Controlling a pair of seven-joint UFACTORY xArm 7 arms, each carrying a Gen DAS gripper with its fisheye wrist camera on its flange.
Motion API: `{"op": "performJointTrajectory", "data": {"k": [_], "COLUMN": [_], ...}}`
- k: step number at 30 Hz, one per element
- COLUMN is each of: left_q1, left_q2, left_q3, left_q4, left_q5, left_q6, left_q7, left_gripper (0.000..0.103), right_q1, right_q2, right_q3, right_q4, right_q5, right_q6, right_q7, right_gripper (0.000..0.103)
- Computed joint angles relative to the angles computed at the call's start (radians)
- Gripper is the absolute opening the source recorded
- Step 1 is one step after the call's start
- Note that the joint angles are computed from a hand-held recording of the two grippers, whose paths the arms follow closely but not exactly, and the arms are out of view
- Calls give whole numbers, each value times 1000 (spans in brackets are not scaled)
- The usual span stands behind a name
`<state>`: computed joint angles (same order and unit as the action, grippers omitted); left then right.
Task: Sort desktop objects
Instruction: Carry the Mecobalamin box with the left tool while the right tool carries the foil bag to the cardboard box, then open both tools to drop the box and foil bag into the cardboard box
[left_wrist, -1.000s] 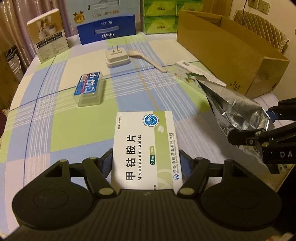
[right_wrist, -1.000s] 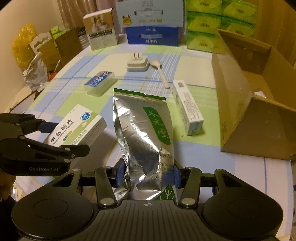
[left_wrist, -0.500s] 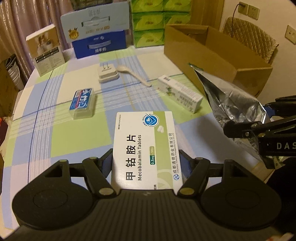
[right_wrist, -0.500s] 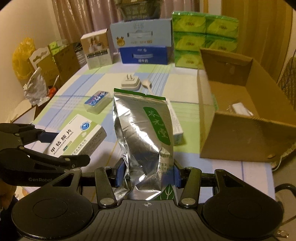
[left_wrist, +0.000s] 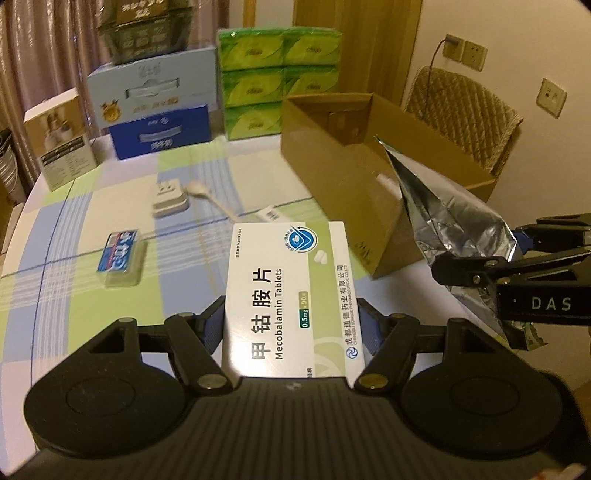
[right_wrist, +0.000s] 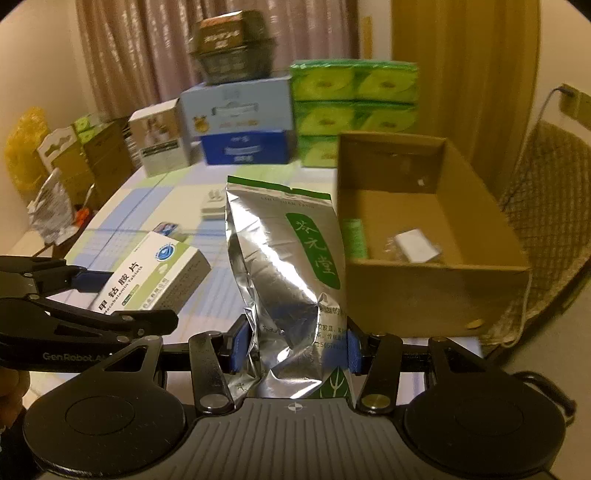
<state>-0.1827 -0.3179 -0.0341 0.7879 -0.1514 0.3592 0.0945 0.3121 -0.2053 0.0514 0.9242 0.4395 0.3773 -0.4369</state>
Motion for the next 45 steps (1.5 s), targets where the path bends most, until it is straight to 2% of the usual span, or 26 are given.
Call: {"op": "performJointTrajectory", "data": {"k": [13,22,30,37,42,45], "left_q1": [-58,-70,-63,-68,-61,-27], "left_q2": [137,295,470,608,684,725], "left_q3": [-45,-75,-101,-98,-105,-144], "left_q4": [172,371,596,777,860,894], "left_q5": [-26,-35,-35,13,5,-63], "left_q6": [-6,18,66,105,118,105], "left_q7": [-5,3,-12,-56,-73,-33], "left_gripper": [67,67,67,67,67,68], "right_q1": [-77,-156,-220,-258,-275,-280], "right_q2": [49,182,337,462,518,540], "right_q3": [-40,-27,5,28,38,42], "right_q4": [116,294,495,649,710,734], "right_q5": [2,12,-36,-86,-112,-127], "right_q6": [32,81,142,185,201,212], "right_q7": [-36,-42,2,55,89,103], "right_gripper": [48,48,48,48,48,48]}}
